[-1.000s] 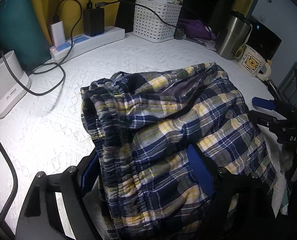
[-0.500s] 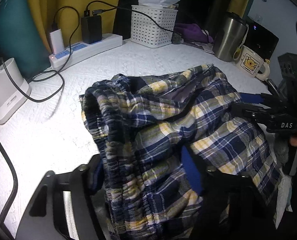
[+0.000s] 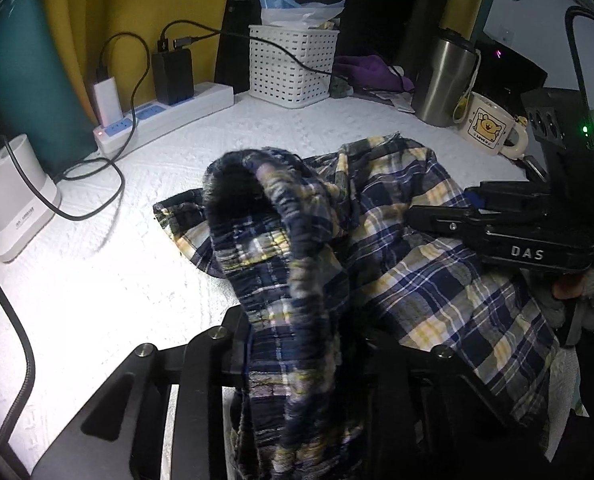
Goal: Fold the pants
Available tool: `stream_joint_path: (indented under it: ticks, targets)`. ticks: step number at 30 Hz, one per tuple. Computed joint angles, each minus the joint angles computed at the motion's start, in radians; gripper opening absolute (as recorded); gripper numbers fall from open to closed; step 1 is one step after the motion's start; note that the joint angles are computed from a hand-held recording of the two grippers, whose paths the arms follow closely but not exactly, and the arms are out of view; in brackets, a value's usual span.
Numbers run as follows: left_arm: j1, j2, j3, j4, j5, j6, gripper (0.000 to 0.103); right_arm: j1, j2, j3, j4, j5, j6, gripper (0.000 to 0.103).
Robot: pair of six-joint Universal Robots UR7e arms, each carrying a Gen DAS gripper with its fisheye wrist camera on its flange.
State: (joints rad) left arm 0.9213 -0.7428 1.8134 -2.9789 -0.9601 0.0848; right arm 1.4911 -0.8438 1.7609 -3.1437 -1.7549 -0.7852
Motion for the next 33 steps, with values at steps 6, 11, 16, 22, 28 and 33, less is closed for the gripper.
stream_joint_path:
  ticks: [6,11,16,22,28,33]
  targets:
    - [-0.031,-0.024,0.034,-0.053,0.013,0.010,0.025,0.007,-0.037,0.064,-0.069,0.040,-0.013,0.018]
    - [-0.069,-0.060,0.074,-0.096,0.031,0.006,0.025,0.021,-0.083,0.120,-0.125,0.070,-0.033,0.018]
    - [-0.112,-0.103,0.124,-0.147,0.052,0.007,0.025,0.038,-0.135,0.187,-0.188,0.099,-0.045,0.018]
    - [-0.165,-0.148,0.185,-0.215,0.087,0.015,0.025,0.060,-0.192,0.264,-0.262,0.135,-0.061,0.018]
    - [-0.232,-0.190,0.260,-0.309,0.138,0.046,0.025,0.086,-0.248,0.345,-0.340,0.171,-0.079,0.018]
    - [-0.279,-0.235,0.333,-0.385,0.174,0.055,0.025,0.115,-0.285,0.401,-0.395,0.188,-0.098,0.018]
